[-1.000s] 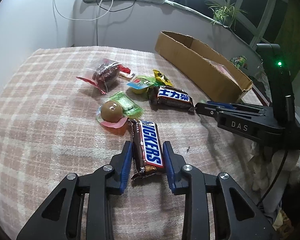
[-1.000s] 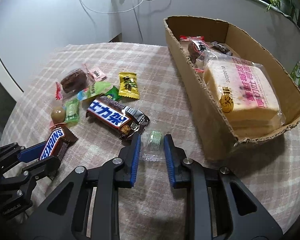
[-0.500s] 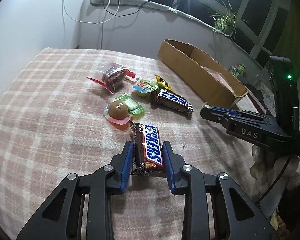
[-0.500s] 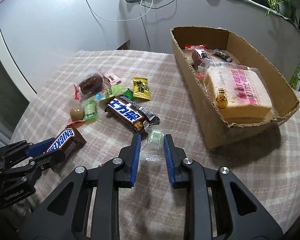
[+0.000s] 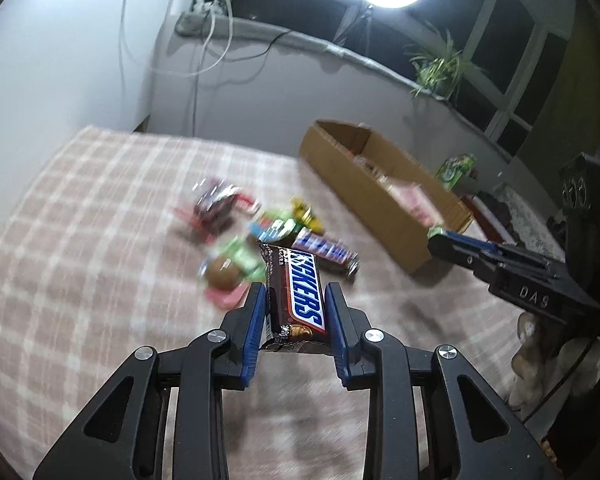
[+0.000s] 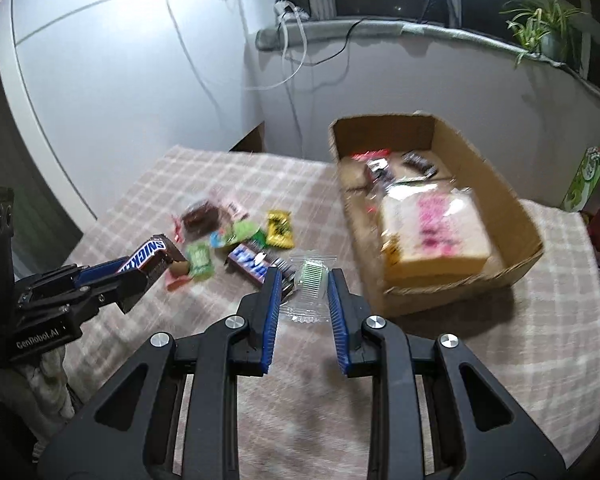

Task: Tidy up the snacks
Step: 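Carry the Snickers bar with the left tool and drop it into the box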

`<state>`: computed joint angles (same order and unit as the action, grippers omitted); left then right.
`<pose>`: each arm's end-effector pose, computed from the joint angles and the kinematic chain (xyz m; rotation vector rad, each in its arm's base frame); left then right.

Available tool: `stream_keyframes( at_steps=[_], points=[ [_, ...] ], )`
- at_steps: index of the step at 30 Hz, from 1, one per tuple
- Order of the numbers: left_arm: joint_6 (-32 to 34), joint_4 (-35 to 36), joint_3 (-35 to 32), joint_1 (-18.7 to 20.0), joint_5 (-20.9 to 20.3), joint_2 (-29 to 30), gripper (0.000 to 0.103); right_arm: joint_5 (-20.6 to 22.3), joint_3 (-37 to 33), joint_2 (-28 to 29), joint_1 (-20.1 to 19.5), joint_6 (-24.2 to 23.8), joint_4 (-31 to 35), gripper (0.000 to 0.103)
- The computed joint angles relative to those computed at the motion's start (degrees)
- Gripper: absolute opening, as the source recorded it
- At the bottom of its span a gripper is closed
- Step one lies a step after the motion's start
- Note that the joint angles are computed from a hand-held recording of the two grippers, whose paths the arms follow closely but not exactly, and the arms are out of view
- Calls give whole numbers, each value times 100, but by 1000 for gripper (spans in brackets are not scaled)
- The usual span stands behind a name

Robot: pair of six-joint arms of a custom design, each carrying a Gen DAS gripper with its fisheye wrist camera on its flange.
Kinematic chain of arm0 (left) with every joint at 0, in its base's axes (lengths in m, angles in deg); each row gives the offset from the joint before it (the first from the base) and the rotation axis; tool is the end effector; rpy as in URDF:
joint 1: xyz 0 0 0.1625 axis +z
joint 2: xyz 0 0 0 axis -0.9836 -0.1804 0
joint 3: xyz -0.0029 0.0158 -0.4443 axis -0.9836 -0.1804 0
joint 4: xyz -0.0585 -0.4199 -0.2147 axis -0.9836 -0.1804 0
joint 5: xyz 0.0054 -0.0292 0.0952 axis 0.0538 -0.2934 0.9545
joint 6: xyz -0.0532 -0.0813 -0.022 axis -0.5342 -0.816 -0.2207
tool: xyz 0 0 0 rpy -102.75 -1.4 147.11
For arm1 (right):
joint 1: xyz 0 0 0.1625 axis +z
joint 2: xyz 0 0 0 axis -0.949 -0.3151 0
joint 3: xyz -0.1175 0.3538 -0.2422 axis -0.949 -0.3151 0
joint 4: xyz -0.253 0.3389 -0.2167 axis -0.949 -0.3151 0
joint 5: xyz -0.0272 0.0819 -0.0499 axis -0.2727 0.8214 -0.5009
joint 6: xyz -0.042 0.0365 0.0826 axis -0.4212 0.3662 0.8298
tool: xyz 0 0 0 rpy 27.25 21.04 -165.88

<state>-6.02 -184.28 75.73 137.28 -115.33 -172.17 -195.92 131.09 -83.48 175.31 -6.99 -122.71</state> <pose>-0.0876 -0.4587 0.1946 0.7434 2.6741 -0.8052 0.2014 -0.4897 0.0741 0.4318 -2.3555 0.9406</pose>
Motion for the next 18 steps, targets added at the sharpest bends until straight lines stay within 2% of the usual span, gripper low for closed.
stream_keyframes(
  at_steps=[11, 18],
  points=[
    [191, -389, -588, -316, -270, 812, 29, -31, -24, -683, -550, -93, 190, 25],
    [156, -425, -941, -510, -452, 1428, 29, -63, -164, -864, -841, -194, 386, 25]
  ],
)
